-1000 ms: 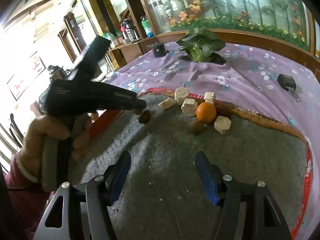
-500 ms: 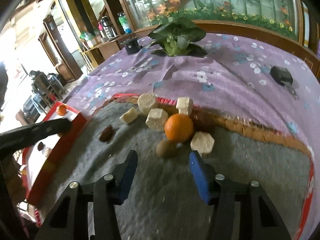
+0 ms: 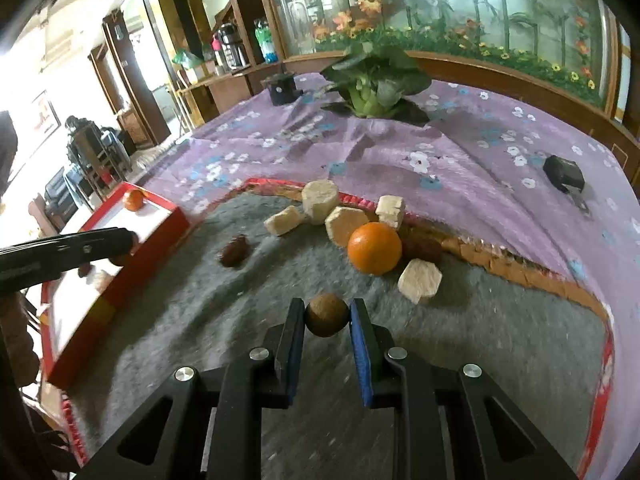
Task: Organize fruits
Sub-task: 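Grasp a brown round fruit with the left tool while the right tool grasps another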
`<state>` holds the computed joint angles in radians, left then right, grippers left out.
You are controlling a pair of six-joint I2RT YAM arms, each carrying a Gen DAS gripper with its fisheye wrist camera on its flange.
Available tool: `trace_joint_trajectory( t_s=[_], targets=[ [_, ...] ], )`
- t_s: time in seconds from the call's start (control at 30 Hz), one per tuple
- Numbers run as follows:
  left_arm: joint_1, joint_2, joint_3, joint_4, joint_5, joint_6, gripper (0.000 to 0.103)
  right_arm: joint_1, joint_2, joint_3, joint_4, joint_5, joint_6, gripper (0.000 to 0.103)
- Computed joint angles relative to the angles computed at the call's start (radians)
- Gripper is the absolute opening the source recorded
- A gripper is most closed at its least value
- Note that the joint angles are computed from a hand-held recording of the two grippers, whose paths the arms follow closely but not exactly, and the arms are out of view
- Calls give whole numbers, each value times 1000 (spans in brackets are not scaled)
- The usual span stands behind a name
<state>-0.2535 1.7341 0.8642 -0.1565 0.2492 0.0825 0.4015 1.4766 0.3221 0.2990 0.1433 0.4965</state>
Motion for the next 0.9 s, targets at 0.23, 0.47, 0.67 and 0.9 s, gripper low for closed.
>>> trace_joint_trajectory(
  t_s=[0.23,0.47,0.67,0.9],
  targets=[
    [59,-66,-98,72,-60,46,22,183,-65,19,-73,96,63,22],
    [131,-94,-168,120,-73,101,22,311,-7,80,-90,144,118,22],
    [195,-105,-187,115,-40,146,22,375,63,148,-82,143,125,22],
    [264,-93,-185,102,-12,189,22,423,143,244,-96,130,100,22]
  ],
)
